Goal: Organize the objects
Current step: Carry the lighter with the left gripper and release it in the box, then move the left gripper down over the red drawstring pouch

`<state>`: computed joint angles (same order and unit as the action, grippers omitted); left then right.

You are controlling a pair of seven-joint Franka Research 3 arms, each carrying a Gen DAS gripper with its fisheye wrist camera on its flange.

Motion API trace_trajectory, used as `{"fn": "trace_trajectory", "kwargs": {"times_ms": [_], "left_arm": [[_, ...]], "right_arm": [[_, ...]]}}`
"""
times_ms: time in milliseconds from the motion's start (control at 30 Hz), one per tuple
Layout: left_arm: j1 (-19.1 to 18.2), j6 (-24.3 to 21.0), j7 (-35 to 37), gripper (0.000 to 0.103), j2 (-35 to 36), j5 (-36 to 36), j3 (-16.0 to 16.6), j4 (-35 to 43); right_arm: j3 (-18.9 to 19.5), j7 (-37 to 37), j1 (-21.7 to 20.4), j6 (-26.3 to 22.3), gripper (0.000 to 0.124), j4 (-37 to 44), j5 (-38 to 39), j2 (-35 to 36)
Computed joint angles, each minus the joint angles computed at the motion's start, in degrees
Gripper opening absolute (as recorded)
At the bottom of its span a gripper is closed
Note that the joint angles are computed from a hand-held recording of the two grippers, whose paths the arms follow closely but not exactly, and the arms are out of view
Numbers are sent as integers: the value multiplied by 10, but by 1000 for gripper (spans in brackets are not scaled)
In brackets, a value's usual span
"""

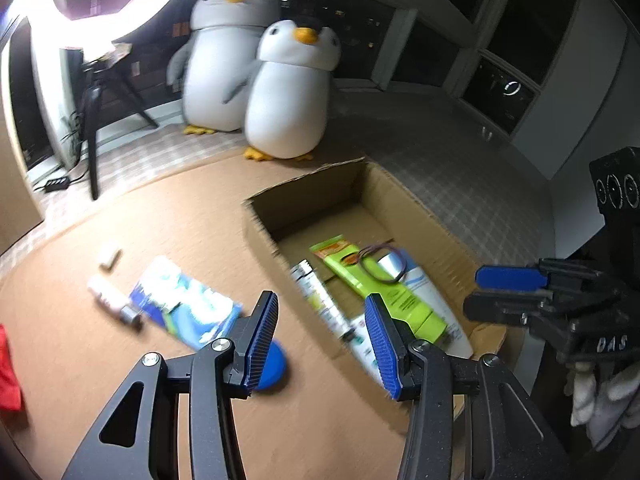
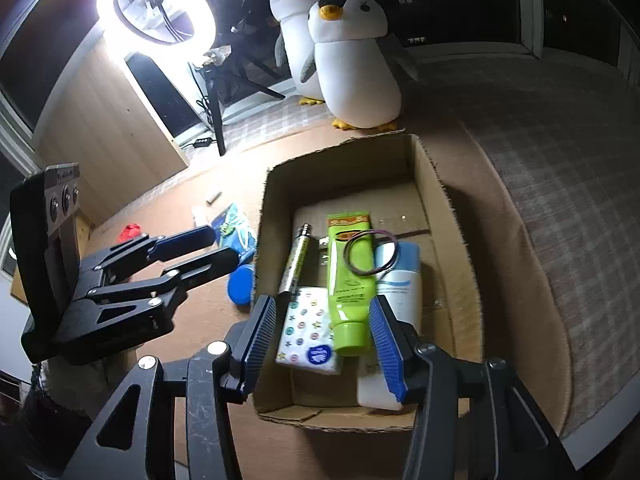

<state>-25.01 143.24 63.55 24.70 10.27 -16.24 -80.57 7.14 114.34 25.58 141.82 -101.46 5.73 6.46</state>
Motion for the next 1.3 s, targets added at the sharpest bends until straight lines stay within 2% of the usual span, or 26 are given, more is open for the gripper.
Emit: {"fn": "trace_trajectory", "kwargs": {"times_ms": [200,300,400,533,733,867,933,1067,1167,1300], "left_arm": [[24,43,-44,49,-116,6,9,-158],[38,52,-70,49,-174,14,13,-229],[55,64,-98,49,-238,19,18,-304],[78,64,-132,49,-319,31,24,-389],[107,55,-149,49,-426,11,46,-496],[130,43,-148,49,-480,10,64,-544],[141,42,-143,49,-500,7,75,-559],[166,52,-123,49,-514,-3,101,-570],[190,65,-110,49,-496,-9,117,-560],[208,79,-76,49,-435,-35,137,-517]], "right_arm": [[6,14,13,45,51,-7,-8,4],[5,42,31,51,53,9,-53,16],[1,72,48,35,53,36,-95,33],[-4,112,71,-29,53,98,-132,74],[-3,115,90,-11,53,131,-111,109],[-4,104,113,-26,53,185,-122,145],[-5,95,125,-22,53,202,-124,160],[-8,104,146,19,53,200,-123,172],[-6,103,156,8,53,217,-111,187],[-3,107,164,-11,53,230,-86,199]]}}
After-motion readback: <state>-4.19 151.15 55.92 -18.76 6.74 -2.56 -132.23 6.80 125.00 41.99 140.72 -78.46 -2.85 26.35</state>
